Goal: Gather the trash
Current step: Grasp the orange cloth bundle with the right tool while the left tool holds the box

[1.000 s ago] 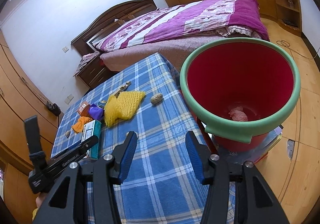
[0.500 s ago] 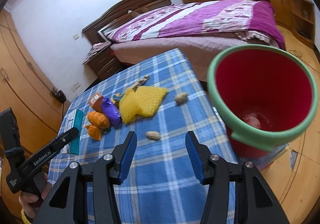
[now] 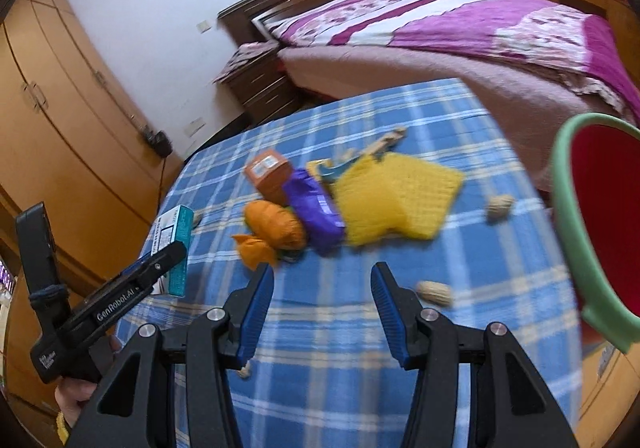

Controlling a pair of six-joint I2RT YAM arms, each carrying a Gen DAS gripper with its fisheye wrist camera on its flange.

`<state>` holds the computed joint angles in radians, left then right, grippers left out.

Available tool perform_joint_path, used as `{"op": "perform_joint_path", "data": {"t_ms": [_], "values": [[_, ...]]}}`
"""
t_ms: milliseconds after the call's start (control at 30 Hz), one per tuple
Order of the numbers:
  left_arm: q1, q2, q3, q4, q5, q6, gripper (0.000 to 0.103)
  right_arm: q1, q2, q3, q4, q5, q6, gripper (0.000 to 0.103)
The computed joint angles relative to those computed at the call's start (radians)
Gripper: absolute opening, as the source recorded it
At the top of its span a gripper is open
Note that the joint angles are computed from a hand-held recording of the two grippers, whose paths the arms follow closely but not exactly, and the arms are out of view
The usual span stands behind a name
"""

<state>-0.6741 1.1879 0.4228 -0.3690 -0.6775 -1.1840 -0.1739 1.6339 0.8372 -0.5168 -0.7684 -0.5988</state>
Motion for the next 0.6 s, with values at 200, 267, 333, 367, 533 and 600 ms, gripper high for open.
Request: {"op": "perform_joint_path", "data": {"t_ms": [200,267,333,367,533,600], "values": [[0.05,-0.059,-0.069,0.018,0.027,0.0,0.052,0.143,0.033,-0.006,0.066,0.015,0.097,0.054],[0.064,-0.066,-0.083,0.031,0.037,0.004,0.052,0.187,0.049,-0.003,0.092,0.031,0.128,0.054],[0.078,-0.077,-0.097,0.043,0.046,0.012,0.052,0.237,0.065,-0.002,0.132,0.055,0.168,0.054],[0.083,-0.083,-0.102,0.045,0.048,0.016,0.052,0.258,0.077,0.002,0.148,0.064,0.185,0.054],[0.113,-0.105,-0.129,0.07,0.062,0.038,0.052,0.318,0.125,0.022,0.208,0.096,0.239,0.048],[0.125,-0.109,-0.138,0.082,0.07,0.049,0.052,0.331,0.144,0.032,0.225,0.106,0.252,0.043]]}}
